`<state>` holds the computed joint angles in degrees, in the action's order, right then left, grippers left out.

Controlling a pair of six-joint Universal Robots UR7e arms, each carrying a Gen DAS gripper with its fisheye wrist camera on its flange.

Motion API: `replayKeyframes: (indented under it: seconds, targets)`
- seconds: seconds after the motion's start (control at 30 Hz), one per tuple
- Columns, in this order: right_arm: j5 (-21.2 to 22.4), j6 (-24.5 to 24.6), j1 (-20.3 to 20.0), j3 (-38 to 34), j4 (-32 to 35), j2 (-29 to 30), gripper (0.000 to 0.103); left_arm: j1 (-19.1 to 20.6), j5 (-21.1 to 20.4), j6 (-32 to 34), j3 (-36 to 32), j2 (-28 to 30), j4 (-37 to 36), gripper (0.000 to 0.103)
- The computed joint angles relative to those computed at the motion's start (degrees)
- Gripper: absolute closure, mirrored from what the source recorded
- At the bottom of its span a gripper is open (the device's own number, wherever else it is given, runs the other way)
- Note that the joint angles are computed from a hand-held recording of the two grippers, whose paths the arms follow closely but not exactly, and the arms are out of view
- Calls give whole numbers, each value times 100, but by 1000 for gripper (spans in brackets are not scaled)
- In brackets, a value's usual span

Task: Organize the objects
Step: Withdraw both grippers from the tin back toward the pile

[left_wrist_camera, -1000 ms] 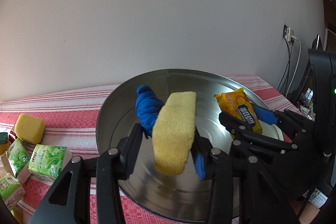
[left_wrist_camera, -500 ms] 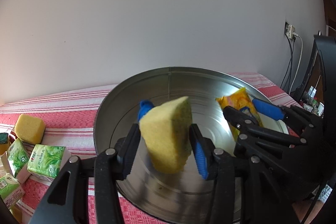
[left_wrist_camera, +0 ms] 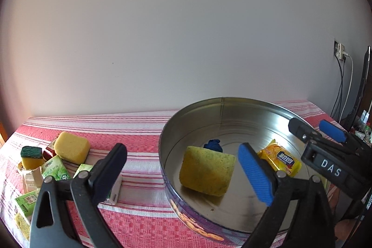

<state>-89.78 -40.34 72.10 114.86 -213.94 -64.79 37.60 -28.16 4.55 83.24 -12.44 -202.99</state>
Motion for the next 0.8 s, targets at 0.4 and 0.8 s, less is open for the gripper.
replayKeyframes:
  seconds: [0.4,0.8]
  targets:
    - [92,225,3,277,-1061,123,15,-54,377,-228,544,-256,-224,5]
    - [255,-219,101,480,-2045,372,15,-32,636,-531,890,-412,43,5]
